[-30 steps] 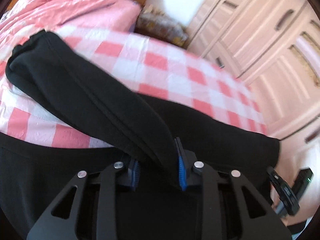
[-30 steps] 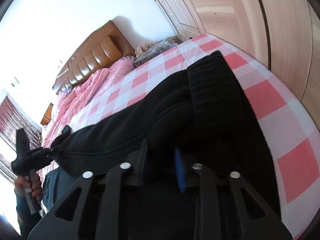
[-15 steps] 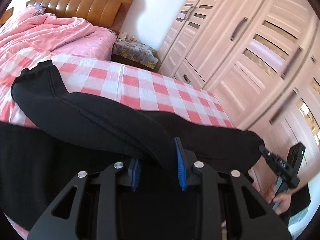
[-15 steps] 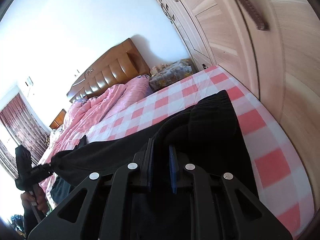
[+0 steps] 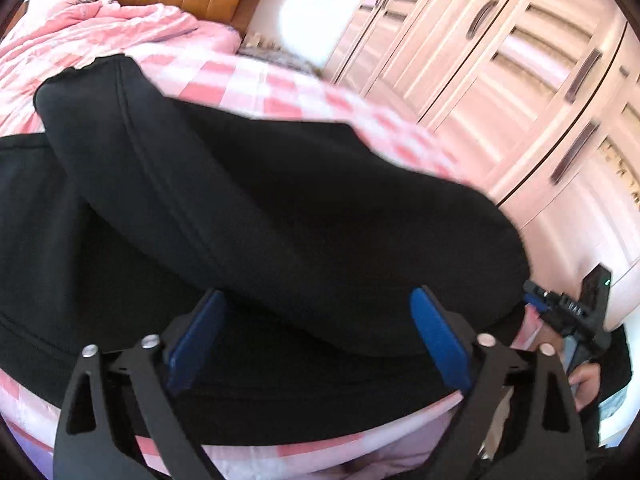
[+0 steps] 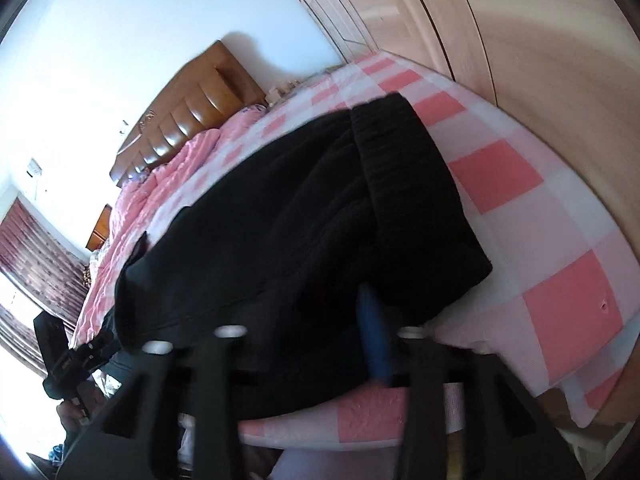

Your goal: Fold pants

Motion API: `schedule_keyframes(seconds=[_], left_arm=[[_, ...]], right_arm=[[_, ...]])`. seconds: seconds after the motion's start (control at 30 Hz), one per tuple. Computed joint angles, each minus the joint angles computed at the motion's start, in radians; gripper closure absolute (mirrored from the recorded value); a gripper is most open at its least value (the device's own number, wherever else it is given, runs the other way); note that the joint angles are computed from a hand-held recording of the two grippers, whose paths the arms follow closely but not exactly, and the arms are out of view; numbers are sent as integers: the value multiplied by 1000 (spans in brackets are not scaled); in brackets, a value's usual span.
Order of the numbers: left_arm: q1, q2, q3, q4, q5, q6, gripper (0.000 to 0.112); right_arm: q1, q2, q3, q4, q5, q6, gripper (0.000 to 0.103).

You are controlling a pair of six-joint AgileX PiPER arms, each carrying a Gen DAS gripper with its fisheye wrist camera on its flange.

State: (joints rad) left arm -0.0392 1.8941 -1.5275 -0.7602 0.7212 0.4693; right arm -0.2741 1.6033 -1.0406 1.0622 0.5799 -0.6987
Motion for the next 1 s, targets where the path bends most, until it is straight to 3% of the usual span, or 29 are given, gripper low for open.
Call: schedule_keyframes(seconds=[0.2, 0.3, 0.33, 0.37, 0.4, 0.43, 0.47, 0.63, 0.7, 0.73, 0.8, 0.83, 0.9, 0.93, 1.0], left_arm=[[11, 100, -164, 32, 72, -157, 14], [-8, 132, -230, 109, 81, -213, 16], [-30, 139, -254, 187, 72, -271, 26], [-46, 140, -264, 250, 59, -316, 53], [-52, 130, -246, 273, 38, -321, 68], [-45, 135, -257, 256, 52, -295, 105], [-30, 142, -270, 199, 82, -258, 112], [-25, -13, -126, 170, -32, -145, 112], [-29, -62, -100, 176, -37, -114, 112], [-32, -73, -93, 175, -27, -101, 112], [-32, -73, -80, 125, 11, -22, 112], [-37, -74, -60, 114, -1, 6, 107], [-49, -65, -43, 159, -11, -16, 58], [-39, -43, -50, 135, 26, -5, 21], [-5, -27, -37, 39, 75, 40, 17]], right_arm=[[-42, 17, 16, 142, 39, -95, 38], [-48, 32, -5, 144, 39, -78, 47], [-47, 40, -17, 133, 29, -55, 56], [-42, 44, -25, 118, 11, -30, 73], [-36, 41, -23, 105, -3, -12, 80], [-41, 46, -22, 120, -2, -26, 85], [-46, 45, -11, 151, -1, -54, 87], [-33, -70, 57, 167, -38, -102, 90], [-31, -123, 69, 142, -38, -99, 94], [-30, -138, 73, 134, -39, -94, 102], [-45, -145, 79, 136, -21, -100, 102], [-47, -141, 81, 134, -28, -99, 102], [-64, -119, 81, 146, -8, -114, 102], [-74, -108, 76, 157, 22, -128, 102], [-68, -95, 64, 145, 64, -131, 95]])
